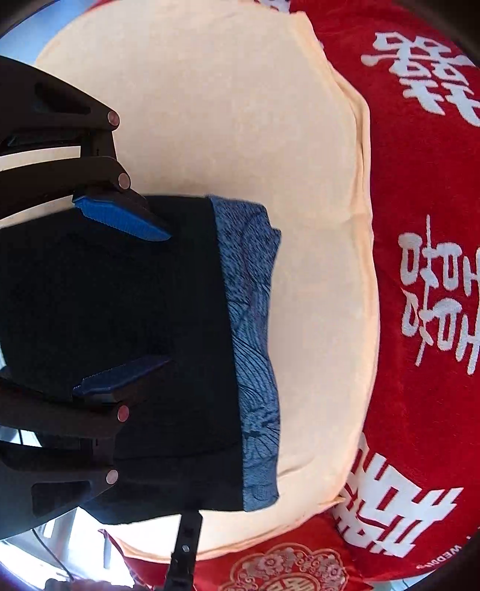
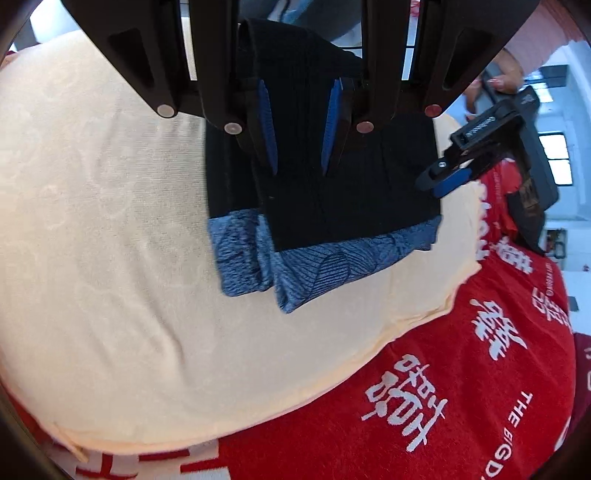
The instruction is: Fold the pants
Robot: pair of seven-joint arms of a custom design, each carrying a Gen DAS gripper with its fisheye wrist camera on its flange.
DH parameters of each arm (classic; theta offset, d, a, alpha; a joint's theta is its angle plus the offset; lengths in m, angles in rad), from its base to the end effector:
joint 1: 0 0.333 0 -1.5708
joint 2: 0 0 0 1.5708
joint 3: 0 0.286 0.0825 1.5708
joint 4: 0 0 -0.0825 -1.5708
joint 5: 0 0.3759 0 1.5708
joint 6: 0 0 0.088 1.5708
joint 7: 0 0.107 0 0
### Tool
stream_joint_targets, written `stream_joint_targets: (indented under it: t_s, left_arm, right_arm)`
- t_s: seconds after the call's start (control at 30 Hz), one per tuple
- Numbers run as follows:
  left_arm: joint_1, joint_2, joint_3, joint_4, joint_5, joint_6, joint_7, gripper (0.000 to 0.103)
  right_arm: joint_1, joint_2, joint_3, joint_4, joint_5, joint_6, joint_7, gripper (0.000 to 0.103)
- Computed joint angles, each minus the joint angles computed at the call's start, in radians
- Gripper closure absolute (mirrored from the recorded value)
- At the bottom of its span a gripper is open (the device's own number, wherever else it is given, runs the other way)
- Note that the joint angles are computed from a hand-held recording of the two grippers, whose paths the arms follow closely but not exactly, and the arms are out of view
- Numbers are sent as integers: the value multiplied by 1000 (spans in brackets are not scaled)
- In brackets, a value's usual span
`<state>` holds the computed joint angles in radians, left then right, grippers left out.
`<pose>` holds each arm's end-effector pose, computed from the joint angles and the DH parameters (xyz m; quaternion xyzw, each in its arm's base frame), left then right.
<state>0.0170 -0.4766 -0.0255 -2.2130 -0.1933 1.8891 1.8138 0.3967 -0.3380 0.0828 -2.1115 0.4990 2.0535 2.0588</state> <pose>0.4299 -0.0192 0.5531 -0.6275 0.7699 -0.1161 0.0054 0.4154 0.2496 0.5619 -0.6184 0.7423 0.1686 0.1953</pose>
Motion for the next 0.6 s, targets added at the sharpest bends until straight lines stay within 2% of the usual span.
stream_joint_targets:
  t_s: [0.1,0.3,0.33,0.37,0.43,0.6]
  left_arm:
    - [11,-44,2,-10,18,-23,-18,23]
    - [17,-120,6,-6,49,-107,-26,21]
    - [17,-128,3,-3,62,-124,-27,8]
    - [16,-143,-2,-2,78,-145,-25,2]
    - [12,-172,-1,-6,88,-166,-23,1]
    - [3,-229,5,11,105,-254,-16,1]
  right_arm:
    - [-13,-29,13,20,-71,-68,57,53]
    - [-15,-110,26,1,-111,-168,158,42]
    - [-12,-117,32,4,-119,-189,173,38]
    - [-8,-122,39,11,-130,-211,190,35]
    - [0,-125,57,30,-154,-251,221,23]
    - [24,-99,116,123,-252,-337,303,17]
